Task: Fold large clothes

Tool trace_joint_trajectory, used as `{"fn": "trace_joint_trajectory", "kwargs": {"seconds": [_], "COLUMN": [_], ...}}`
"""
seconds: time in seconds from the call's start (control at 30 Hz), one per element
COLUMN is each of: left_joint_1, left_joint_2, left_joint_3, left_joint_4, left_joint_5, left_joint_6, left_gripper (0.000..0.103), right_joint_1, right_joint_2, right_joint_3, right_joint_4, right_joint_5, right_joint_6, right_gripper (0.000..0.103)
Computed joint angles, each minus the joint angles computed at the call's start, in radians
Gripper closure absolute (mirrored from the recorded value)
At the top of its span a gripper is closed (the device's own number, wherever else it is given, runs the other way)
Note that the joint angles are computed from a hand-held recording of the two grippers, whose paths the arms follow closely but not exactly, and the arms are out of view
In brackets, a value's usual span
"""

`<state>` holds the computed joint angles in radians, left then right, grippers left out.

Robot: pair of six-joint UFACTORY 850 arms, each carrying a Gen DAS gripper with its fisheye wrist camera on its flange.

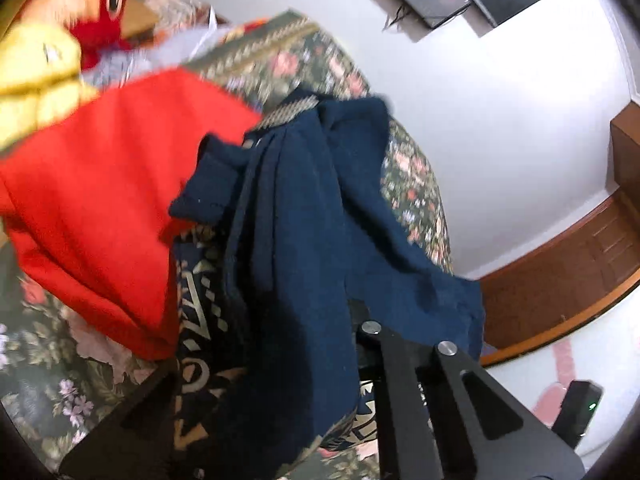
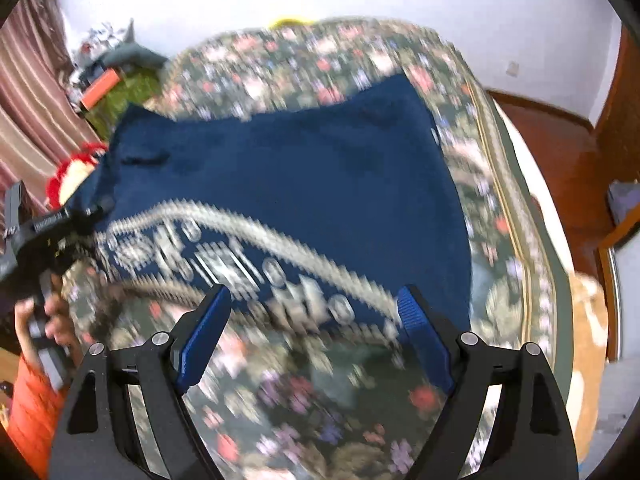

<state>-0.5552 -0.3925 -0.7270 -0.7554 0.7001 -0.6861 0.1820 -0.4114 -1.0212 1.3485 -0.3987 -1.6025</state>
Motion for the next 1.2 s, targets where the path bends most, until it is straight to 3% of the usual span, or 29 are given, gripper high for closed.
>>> {"fn": "trace_joint_trajectory", "kwargs": {"seconds": [0.2,0.3,0.47,0.53,0.6,0.7,0.77,0.87,0.9,1.07,1.2], "left_joint_1": [-0.041,-0.041,-0.041,-0.053,-0.071,-0.093,-0.096,-0.103,-0.105,-0.115,-0.123], "left_joint_2": [0.086,0.117,0.114,0.099,0.077,0.05,0.031,-0.011,-0.03,-0.149,-0.258], "left_joint_3": [-0.001,-0.001,-0.053,-0.087,-0.124,-0.177,-0.215,-0.282,-0.31,-0.478,-0.613], "left_joint_4": [-0.212,-0.221,-0.262,-0.261,-0.307,-0.333,-0.325,-0.292,-0.268,-0.221,-0.313], "left_joint_5": [0.087,0.103,0.059,0.044,0.053,0.048,0.029,0.001,-0.02,-0.176,-0.292], "left_joint_6": [0.198,0.22,0.362,0.401,0.491,0.588,0.625,0.679,0.693,0.807,0.999], "left_gripper": [0.096,0.096,0.096,0.096,0.096,0.096,0.096,0.096,0.096,0.096,0.096], "right_joint_1": [0.072,0.106,0.147,0.133,0.088,0.016,-0.027,-0.051,-0.054,-0.062,-0.093], "right_joint_2": [-0.019,-0.053,-0.138,-0.17,-0.159,-0.11,-0.077,-0.041,-0.045,-0.114,-0.085], "right_joint_3": [-0.053,-0.075,-0.138,-0.167,-0.158,-0.112,-0.081,-0.034,-0.034,-0.058,-0.01], "right_joint_4": [0.07,0.059,-0.154,-0.229,-0.175,-0.092,-0.054,0.02,0.026,-0.285,-0.139], "right_joint_5": [-0.01,-0.008,-0.041,-0.112,-0.194,-0.224,-0.169,0.038,0.066,0.157,0.141], "right_joint_6": [-0.039,-0.035,0.181,0.268,0.231,0.173,0.142,0.047,0.036,0.327,0.164], "right_gripper": [0.02,0.02,0.02,0.02,0.02,0.02,0.02,0.02,0.02,0.02,0.02]}}
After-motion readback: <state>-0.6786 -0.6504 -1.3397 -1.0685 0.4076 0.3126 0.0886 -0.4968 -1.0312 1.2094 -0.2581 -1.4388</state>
